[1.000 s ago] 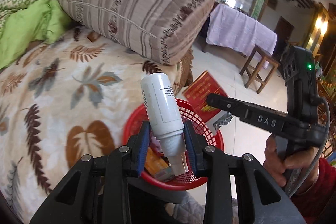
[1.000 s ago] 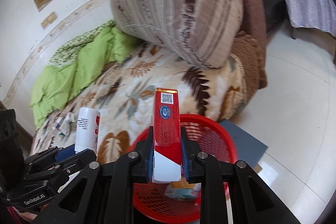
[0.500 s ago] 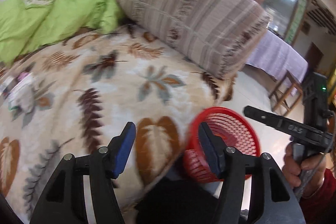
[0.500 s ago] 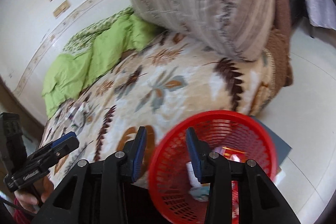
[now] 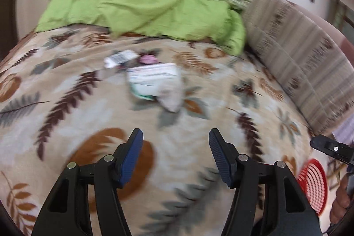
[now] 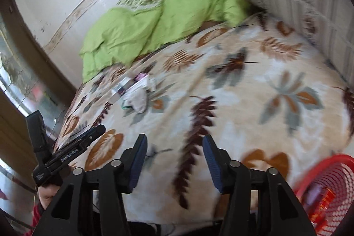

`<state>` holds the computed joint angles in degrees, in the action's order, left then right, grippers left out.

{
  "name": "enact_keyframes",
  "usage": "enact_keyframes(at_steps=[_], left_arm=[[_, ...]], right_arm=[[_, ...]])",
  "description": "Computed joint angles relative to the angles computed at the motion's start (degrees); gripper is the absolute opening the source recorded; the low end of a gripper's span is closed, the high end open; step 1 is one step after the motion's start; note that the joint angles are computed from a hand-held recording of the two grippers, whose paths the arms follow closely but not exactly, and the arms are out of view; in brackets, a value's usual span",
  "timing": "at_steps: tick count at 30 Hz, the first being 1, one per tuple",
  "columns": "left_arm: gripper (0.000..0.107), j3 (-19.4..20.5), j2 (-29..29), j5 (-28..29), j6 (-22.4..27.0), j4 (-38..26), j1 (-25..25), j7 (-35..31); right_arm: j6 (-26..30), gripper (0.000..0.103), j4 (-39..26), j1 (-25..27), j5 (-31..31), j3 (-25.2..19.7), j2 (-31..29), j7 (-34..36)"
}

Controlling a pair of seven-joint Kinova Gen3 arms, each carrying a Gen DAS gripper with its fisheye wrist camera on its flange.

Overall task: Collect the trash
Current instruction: 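Grasp the white cloth with the right tool while the left tool grasps the white medicine box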

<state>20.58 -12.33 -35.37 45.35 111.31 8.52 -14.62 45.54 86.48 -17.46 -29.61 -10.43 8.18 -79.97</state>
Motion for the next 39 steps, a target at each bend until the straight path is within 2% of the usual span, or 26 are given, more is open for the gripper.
enact_keyframes(at_steps=[3,7,10,13,16,17,18,19,20,22,25,27,29,31,34,37,39], left_arm=[[0.061,-1.3,-1.1,-1.3,1.8,1.8,-2.4,0.1],[0.061,-5.1,-3.7,1.6,-0.9,3.6,-4.8,-0.4],[0.061,-7.4,-5.3,5.6,-3.7,4.8,-6.5,-2.7],[0.062,-6.9,-5.0,7.4,-4.4,4.8,-8.2,-4.7],[0.062,-5.4,-4.5,7.7,-4.6,4.4,-9.9,-5.8],[0.063,-5.4,-4.4,7.8,-5.0,4.4,-10.2,-6.4],[0.064,-5.3,-4.3,7.8,-5.2,4.4,-10.5,-6.8],[0.067,-4.8,-4.1,7.2,-5.2,4.2,-11.1,-7.0],[0.068,-4.4,-3.8,6.8,-5.0,4.1,-11.5,-6.9],[0.068,-3.4,-2.9,5.0,-4.7,3.4,-12.5,-6.0],[0.069,-5.2,-1.2,4.6,-5.6,2.2,-12.1,-7.7],[0.069,-6.4,1.1,3.7,-5.4,0.3,-11.8,-9.8],[0.069,-8.7,4.1,3.8,-5.5,-2.4,-10.8,-14.0],[0.069,-9.5,7.6,3.8,-4.4,-5.6,-11.3,-17.4],[0.069,-14.1,13.0,5.5,-2.6,-11.1,-8.9,-24.4],[0.069,-13.4,18.0,5.7,0.0,-16.1,-10.0,-31.4],[0.067,-16.7,21.4,7.2,1.5,-19.8,-7.6,-35.8]], right_arm=[[1.0,0.068,-7.3,-2.7,5.1,-3.0,5.9,-5.1],[2.4,0.069,-17.9,-10.6,8.9,-0.4,15.3,-12.7],[3.5,0.069,-25.8,-16.3,10.3,3.6,22.2,-17.8],[5.5,0.069,-33.5,-19.7,14.3,5.2,28.6,-24.3],[5.4,0.069,-36.7,-19.6,15.5,3.6,32.6,-27.0],[5.1,0.068,-37.4,-19.2,16.4,2.2,33.4,-27.2],[5.4,0.061,-38.2,-18.6,17.1,0.7,34.3,-26.5],[6.6,0.039,-39.7,-18.4,17.6,-0.2,35.2,-25.1],[7.4,0.035,-40.6,-18.6,18.1,-0.5,35.6,-24.7],[6.4,0.03,-39.2,-18.6,18.5,-0.9,34.3,-24.7],[2.6,0.029,-34.1,-18.2,20.7,-1.8,31.0,-26.8],[1.7,0.029,-32.2,-18.9,20.3,-0.1,29.5,-27.3],[1.1,0.029,-31.2,-18.4,19.2,0.1,28.9,-27.7],[-0.1,0.029,-30.0,-17.7,19.2,-0.3,28.2,-28.0],[-0.6,0.029,-29.3,-15.5,19.5,-2.7,27.7,-27.8],[-0.6,0.029,-28.8,-13.4,18.6,-4.5,27.6,-27.1],[-0.8,0.029,-28.7,-12.7,18.8,-5.2,27.6,-27.0]])
